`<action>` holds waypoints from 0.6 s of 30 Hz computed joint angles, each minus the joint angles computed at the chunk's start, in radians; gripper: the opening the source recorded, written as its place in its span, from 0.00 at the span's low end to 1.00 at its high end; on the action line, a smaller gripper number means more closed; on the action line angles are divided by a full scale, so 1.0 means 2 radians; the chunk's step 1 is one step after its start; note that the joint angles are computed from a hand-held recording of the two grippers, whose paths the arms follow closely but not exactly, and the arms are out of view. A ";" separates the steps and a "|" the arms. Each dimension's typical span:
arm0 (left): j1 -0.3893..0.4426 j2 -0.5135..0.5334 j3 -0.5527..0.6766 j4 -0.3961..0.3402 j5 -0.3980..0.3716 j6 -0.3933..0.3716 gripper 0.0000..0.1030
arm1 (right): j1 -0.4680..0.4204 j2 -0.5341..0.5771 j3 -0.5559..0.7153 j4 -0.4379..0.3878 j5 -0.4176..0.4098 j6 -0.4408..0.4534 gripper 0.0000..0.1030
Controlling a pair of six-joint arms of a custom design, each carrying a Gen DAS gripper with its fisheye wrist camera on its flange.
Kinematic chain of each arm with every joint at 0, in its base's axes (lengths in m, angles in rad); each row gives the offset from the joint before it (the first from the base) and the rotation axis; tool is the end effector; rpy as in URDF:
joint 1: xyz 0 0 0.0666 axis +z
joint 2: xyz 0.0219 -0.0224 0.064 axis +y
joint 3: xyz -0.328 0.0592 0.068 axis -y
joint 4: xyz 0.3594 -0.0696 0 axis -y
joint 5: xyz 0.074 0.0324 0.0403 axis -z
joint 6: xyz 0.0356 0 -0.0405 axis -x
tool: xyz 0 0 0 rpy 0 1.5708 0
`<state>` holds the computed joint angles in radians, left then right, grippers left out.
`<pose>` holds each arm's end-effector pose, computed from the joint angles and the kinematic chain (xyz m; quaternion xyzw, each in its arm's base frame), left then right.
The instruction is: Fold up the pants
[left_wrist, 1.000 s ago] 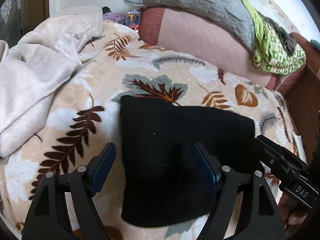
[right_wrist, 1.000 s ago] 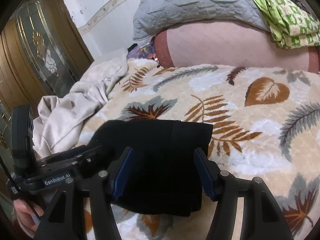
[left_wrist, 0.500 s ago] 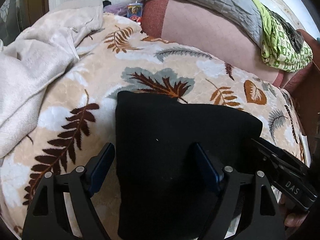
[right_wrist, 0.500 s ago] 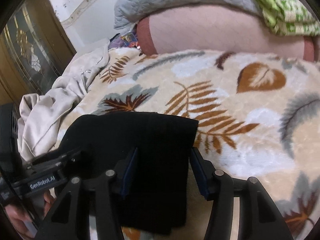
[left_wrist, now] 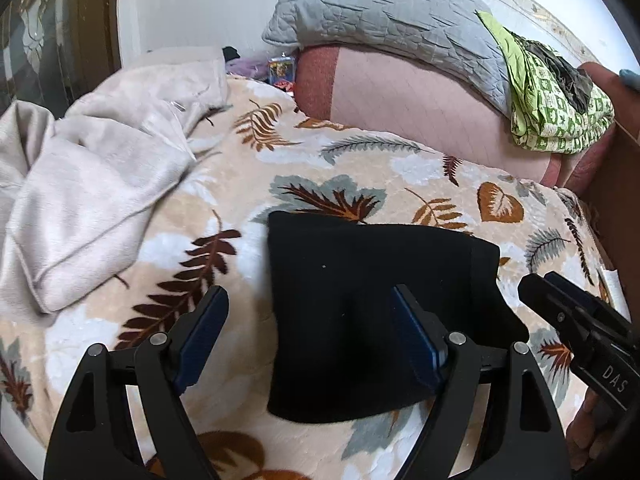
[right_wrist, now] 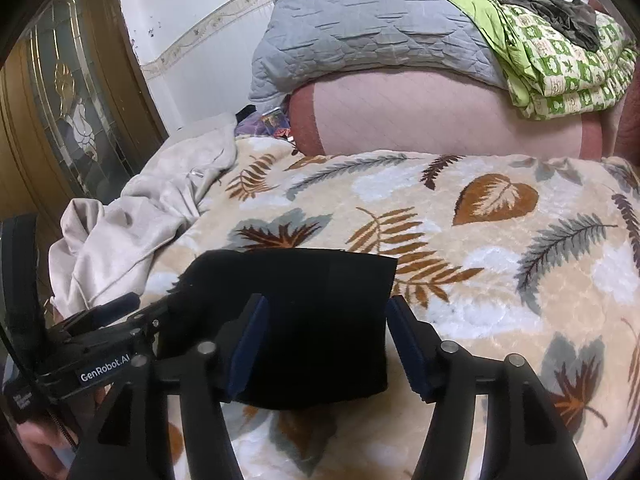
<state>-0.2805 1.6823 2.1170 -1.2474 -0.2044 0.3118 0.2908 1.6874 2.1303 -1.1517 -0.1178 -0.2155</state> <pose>0.5080 -0.1392 0.5212 -0.0522 0.9235 -0.0168 0.3797 0.5116 0.1571 0.5312 -0.0587 0.9054 0.1562 0.3904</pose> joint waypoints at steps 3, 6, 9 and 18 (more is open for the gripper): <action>-0.004 -0.016 -0.017 0.012 -0.014 -0.003 0.80 | 0.008 -0.002 0.003 -0.003 0.012 0.004 0.61; -0.007 -0.025 -0.027 0.019 -0.024 -0.003 0.80 | 0.012 -0.007 -0.001 0.001 0.018 0.003 0.67; -0.008 -0.028 -0.029 0.020 -0.028 -0.005 0.80 | 0.014 -0.010 -0.002 0.003 0.019 0.001 0.67; -0.014 -0.037 -0.030 0.019 -0.039 -0.012 0.81 | 0.018 -0.016 -0.001 0.001 0.024 -0.007 0.72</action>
<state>-0.3090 1.6091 2.0576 -1.2099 -0.2822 0.2869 0.3259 1.6563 2.1285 -1.1489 -0.0706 -0.2288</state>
